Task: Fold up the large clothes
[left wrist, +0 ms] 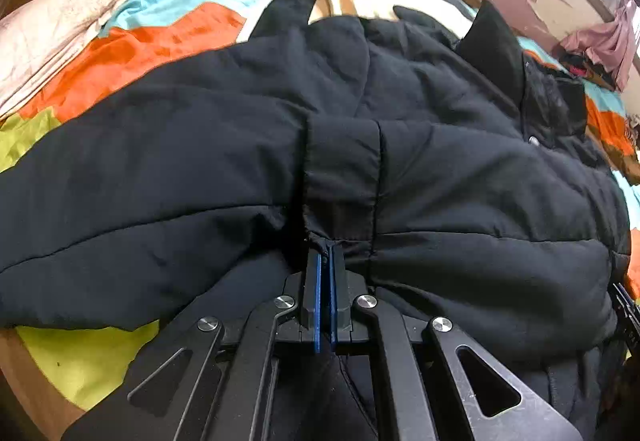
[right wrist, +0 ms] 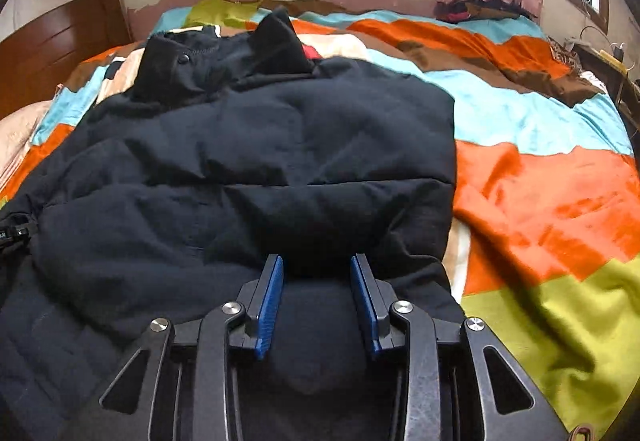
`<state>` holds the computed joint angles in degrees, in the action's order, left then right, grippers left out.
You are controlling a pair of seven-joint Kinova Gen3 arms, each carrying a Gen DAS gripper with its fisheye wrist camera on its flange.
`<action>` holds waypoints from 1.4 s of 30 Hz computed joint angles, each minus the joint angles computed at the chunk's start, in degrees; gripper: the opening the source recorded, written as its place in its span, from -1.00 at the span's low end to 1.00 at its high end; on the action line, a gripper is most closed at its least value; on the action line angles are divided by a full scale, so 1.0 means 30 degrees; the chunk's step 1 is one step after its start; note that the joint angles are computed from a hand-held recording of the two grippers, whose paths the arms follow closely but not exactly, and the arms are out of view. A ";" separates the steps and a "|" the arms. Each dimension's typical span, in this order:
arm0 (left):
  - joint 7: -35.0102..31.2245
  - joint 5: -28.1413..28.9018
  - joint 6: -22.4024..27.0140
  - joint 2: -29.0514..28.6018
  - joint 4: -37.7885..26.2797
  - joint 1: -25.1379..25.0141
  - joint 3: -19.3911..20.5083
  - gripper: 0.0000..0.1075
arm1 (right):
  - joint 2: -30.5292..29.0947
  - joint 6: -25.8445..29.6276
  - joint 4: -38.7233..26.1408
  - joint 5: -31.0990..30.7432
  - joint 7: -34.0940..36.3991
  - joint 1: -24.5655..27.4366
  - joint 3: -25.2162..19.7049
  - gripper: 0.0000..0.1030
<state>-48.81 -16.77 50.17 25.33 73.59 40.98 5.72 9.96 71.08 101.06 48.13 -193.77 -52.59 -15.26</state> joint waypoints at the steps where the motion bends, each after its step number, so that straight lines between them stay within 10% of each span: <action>1: -0.0057 0.0093 0.0265 0.0131 -0.0233 0.0316 -0.0343 -0.97 | 0.0133 -0.0025 -0.0023 -0.0014 0.0061 0.0040 0.0012 -0.35; 7: -0.2596 0.3713 -0.0511 -0.0084 0.0292 0.2329 -0.4242 -0.96 | 0.1344 0.1404 -0.0614 0.0939 -0.0098 0.2763 -0.3570 -0.35; 11: -0.3680 0.6820 -0.3361 -0.2323 0.3337 -0.0826 -0.2123 -0.76 | 0.1117 0.1929 -0.0623 0.1279 -0.0445 0.2938 -0.4237 -0.18; 15: -0.5760 0.9727 -0.5603 -0.5350 0.6725 -0.4179 0.0122 0.19 | 0.1288 0.3733 -0.1745 0.1746 -0.0808 0.1987 -0.4565 0.28; 23: -0.4323 1.0629 -0.5221 -1.0609 1.0901 -0.9084 0.1533 0.27 | 0.3536 0.4987 -0.6961 0.2942 0.2403 0.0107 -0.4452 0.56; 28: -0.0440 0.7879 -0.5011 -1.2453 1.2536 -1.2574 0.2896 0.27 | 0.6083 0.3848 -1.1385 0.2797 0.6281 -0.2524 -0.1296 0.57; 38: 0.0519 0.7908 -0.7088 -1.2756 1.4294 -0.8111 -0.4645 0.27 | 1.1446 0.2826 -2.0233 -0.0990 1.3653 -0.4808 0.4622 0.57; 42: 0.1385 0.6904 -0.7728 -1.2585 1.4472 -0.8944 -0.3622 0.26 | 1.3666 0.3674 -2.3772 -0.3913 1.5840 -0.4760 0.7225 0.57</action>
<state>-44.66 3.95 26.99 -12.43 117.01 14.15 -5.14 50.96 82.10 29.75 36.39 -146.25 -66.87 6.42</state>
